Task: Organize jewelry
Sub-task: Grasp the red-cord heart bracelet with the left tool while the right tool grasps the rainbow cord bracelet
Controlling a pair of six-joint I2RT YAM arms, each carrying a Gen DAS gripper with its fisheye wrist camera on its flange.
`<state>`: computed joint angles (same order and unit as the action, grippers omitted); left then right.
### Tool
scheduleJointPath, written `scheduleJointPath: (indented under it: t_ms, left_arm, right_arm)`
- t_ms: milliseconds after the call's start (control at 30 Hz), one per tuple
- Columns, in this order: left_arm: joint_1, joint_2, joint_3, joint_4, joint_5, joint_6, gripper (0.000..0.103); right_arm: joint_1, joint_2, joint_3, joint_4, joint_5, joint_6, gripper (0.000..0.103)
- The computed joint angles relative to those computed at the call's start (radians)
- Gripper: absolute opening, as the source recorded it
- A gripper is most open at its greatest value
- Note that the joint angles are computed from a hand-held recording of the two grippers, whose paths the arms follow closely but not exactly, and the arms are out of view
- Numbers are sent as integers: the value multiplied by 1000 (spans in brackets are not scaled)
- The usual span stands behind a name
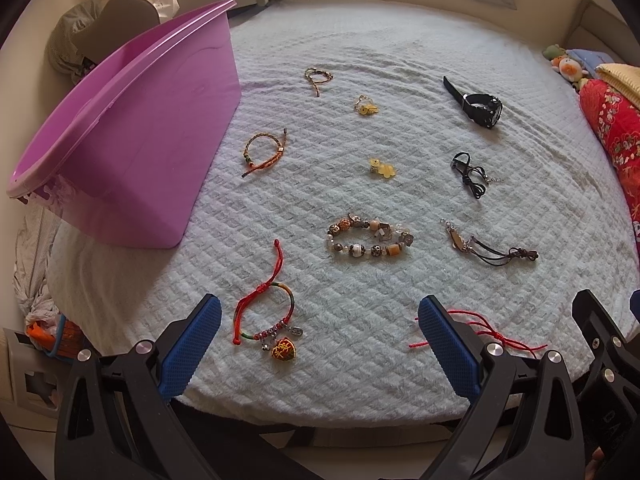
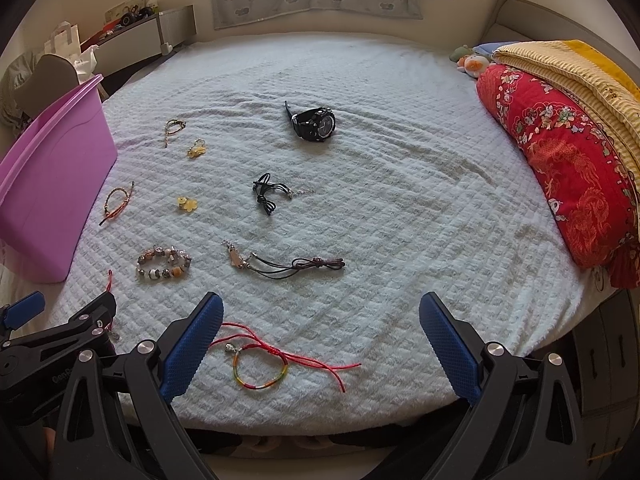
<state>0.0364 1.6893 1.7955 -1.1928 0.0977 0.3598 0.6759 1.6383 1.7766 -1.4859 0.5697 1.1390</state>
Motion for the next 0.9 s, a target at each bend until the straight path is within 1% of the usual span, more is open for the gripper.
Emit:
scheduleJointPath:
  t_ms: [33,133,233,300,400,467,567,633,767,900]
  left_arm:
    - [10,11,12,-11,13,5,97]
    - [41,18,4,1,31,28,97]
    - [111,65,13,-13,88,90,97]
    - [150,81,-10,4,95,128,97]
    - [211,84,-50,46,128,180,97]
    - [241,94,-59,55,145,199,97]
    - [261,123,-62,59,142,211,97]
    - [258,131,-78,84,125,214,97]
    - [240,121,-121,140,138,224,97]
    - [215,115,-156,171,154,239,97]
  right_arm:
    - [-5,-11,-15,15,-10,-8,94]
    - [-20,-58,-89,69,-45,-32,94]
    - [-26,-122,-198,140,-84,-52,94]
    - [-26,-151,-260,184,-117,-71,94]
    - [-35,-184,-343,268,-190,-96,94]
    - [-46,-191,-387,328,-248,-113,94]
    - [-50,-170,-415,374,-296,-136,94]
    - [-51,-156,-427,393,-316,-148,94]
    - [-55,-141,-448,420,-318,-170,94]
    - [-70,-116,-458,463,-317,-237,94]
